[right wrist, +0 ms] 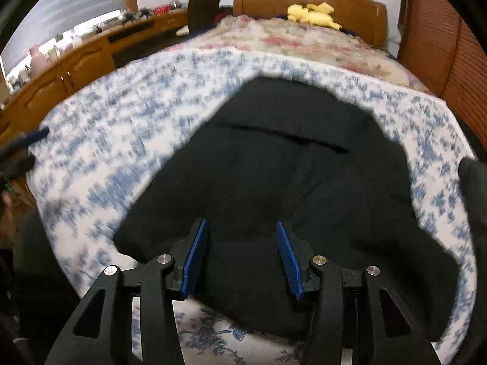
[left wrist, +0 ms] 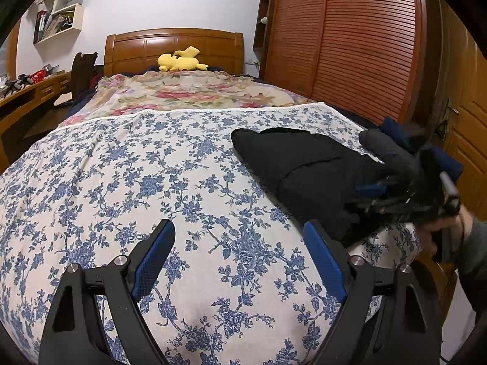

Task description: Fold large clothes

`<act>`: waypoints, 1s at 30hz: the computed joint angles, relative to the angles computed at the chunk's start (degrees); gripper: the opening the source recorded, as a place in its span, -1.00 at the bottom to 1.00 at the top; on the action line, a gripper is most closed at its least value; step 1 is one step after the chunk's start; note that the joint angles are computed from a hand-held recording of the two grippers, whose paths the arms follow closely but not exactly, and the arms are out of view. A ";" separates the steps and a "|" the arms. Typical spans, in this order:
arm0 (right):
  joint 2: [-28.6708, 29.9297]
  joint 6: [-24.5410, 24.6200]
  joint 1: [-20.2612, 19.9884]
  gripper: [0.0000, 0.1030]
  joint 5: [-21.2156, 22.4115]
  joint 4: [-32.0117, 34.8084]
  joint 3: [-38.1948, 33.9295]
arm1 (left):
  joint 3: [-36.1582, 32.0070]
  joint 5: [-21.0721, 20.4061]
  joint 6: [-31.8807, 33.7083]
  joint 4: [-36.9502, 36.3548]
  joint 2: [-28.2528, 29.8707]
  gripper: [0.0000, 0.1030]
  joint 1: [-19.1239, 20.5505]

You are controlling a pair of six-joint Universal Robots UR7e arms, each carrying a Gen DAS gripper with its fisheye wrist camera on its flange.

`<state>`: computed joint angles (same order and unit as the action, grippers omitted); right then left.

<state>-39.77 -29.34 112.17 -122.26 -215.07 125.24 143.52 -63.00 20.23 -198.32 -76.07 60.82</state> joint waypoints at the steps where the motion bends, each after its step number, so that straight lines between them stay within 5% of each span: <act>1: 0.90 -0.74 -0.55 -0.06 0.11 -1.86 -0.04 | -0.01 -0.14 -0.01 -0.16 0.15 0.69 0.09; 10: 1.04 -1.94 0.58 -0.06 -1.85 -10.79 3.16 | -4.02 -2.52 0.87 1.81 3.29 0.69 1.53; 12: 1.48 -3.29 1.49 -0.06 -5.10 -15.00 4.06 | -5.67 -3.04 1.45 2.25 4.63 0.69 1.81; 22: -1.01 -2.89 -0.65 0.01 -8.70 -27.13 9.16 | -13.05 -3.52 4.57 4.67 10.71 0.69 2.00; 30: -0.72 6.66 -5.20 0.31 -3.56 -20.87 9.51 | -18.78 -3.98 5.84 7.61 15.07 0.69 1.98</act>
<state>-40.49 -22.68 106.97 -125.81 -235.93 134.75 124.74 -66.98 26.07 -190.71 -61.00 62.80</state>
